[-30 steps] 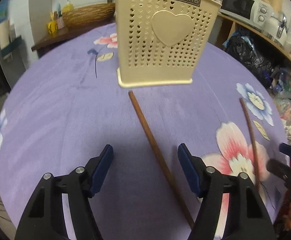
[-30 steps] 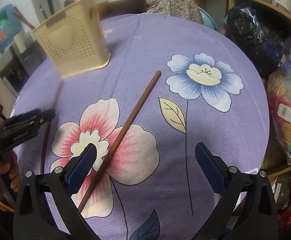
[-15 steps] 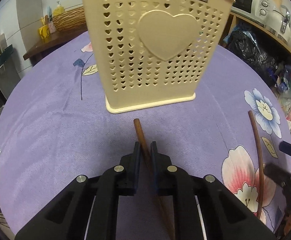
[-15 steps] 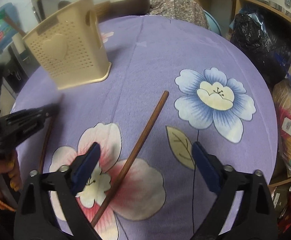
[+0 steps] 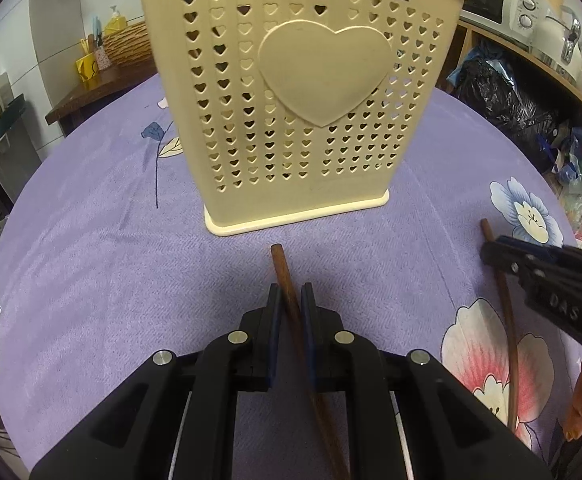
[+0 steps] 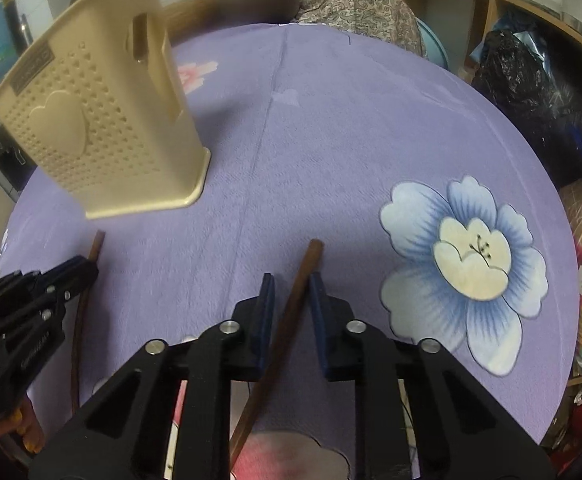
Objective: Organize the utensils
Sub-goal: 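Close left tool on a brown chopstick while right tool grasps the other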
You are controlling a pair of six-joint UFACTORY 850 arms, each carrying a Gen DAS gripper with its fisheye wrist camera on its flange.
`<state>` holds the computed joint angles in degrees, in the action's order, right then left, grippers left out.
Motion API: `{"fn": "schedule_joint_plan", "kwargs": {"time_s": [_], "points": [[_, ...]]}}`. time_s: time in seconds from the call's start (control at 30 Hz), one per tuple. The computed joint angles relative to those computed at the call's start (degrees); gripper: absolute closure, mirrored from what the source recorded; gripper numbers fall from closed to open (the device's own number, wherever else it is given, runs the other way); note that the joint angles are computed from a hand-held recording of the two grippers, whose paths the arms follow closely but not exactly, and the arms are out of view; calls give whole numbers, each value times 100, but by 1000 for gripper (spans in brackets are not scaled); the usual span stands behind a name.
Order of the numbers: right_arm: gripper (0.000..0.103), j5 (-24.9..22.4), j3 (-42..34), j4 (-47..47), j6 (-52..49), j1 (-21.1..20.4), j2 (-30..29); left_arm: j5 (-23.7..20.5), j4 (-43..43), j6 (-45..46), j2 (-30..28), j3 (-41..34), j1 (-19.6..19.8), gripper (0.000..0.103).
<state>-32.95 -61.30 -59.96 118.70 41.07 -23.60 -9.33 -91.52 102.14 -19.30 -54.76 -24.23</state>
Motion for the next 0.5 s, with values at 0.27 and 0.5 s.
{"fn": "schedule_joint_plan", "kwargs": {"time_s": [0.27,0.5], "points": [[91,-43,-208,11,-211,-22,-158,-3,-624,688,-35,-10,-34,93],[93,600,256,-1373,1302,-55,211,-321,-1135,1063,110,104,44,94]]}}
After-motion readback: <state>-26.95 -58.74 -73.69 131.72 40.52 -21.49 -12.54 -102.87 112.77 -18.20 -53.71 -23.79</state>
